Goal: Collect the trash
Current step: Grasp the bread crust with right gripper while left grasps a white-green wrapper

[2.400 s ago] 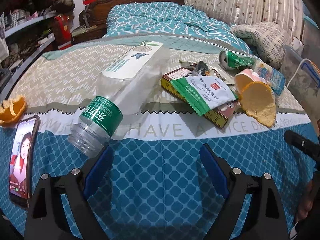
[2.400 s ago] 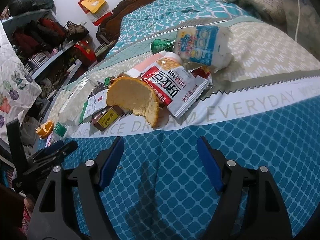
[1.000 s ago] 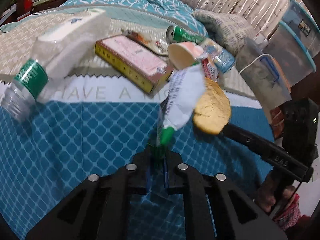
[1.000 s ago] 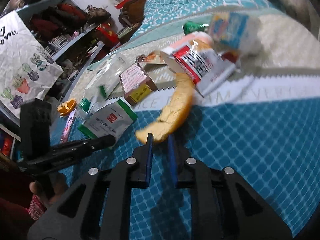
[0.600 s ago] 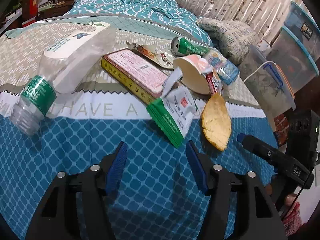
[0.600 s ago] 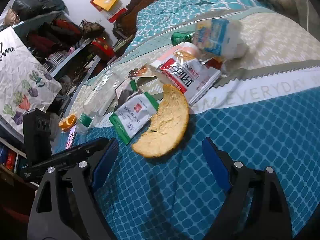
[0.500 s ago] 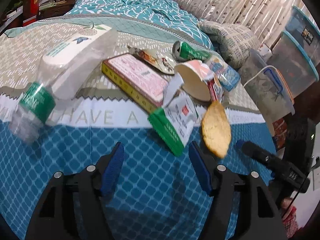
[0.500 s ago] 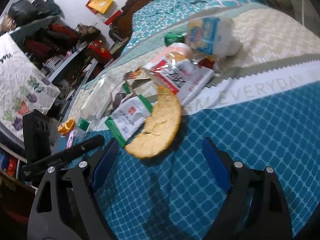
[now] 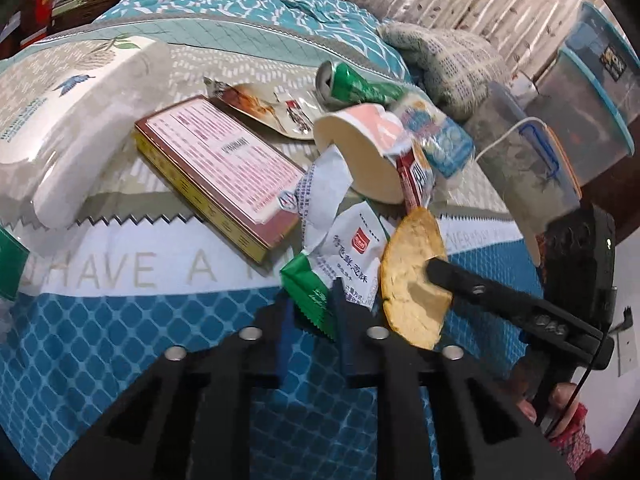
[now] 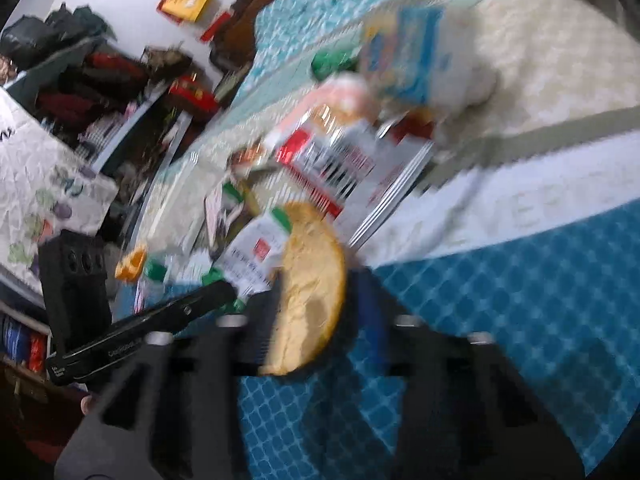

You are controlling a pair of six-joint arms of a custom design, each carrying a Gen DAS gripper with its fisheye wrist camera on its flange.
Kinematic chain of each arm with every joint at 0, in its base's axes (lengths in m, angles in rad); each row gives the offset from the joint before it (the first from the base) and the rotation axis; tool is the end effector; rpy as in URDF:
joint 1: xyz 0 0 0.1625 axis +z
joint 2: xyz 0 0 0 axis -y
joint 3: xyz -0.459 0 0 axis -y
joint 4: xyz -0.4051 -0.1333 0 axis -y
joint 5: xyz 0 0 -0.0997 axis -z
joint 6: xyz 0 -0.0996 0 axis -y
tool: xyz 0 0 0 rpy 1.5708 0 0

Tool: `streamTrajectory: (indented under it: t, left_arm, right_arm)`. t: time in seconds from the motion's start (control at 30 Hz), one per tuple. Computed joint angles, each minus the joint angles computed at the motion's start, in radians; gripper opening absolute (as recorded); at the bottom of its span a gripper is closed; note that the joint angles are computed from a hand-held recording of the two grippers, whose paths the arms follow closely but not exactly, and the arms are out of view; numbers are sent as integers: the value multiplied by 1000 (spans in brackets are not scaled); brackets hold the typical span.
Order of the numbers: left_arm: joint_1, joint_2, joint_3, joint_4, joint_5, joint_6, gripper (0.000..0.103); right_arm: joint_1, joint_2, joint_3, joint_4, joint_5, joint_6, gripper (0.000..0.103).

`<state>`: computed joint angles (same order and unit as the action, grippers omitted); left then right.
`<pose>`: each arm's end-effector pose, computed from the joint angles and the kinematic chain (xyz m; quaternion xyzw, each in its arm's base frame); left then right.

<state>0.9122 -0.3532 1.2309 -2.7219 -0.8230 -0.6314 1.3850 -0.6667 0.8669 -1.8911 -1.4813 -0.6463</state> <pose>-0.3338 -0.7598 -0.0338 -0.0372 0.9228 -0.3189 0.2129 -0.0207 -0.8799 0.2792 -0.2302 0.9703 -0.0729 0.0166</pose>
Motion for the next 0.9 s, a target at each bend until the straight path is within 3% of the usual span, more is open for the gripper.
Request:
streamTrajectory:
  t: [0.1, 0.17, 0.37, 0.57, 0.63, 0.7, 0.77, 0.9]
  left_arm:
    - [-9, -1, 13, -21, -1, 15, 7]
    - [-16, -2, 20, -33, -3, 25, 6]
    - [-36, 24, -27, -29, -29, 84, 4]
    - [-46, 80, -132, 60, -7, 100, 4]
    - [-44, 85, -141, 79, -5, 83, 4]
    - [-42, 85, -142, 99, 3, 61, 4]
    - [-38, 80, -136, 118, 5, 36, 4]
    - [-32, 69, -115, 115, 2, 14, 4]
  right_arm:
    - [-1, -21, 41, -37, -15, -22, 15]
    - [-15, -26, 36, -11, 13, -2, 12]
    - [-65, -57, 26, -9, 69, 43, 11]
    - [-98, -45, -48, 58, 134, 75, 14]
    - [-107, -27, -88, 104, 147, 89, 25]
    - [-112, -13, -115, 122, 170, 95, 58]
    - [-105, -12, -117, 89, 168, 67, 70]
    - [-69, 47, -206, 147, 129, 26, 66]
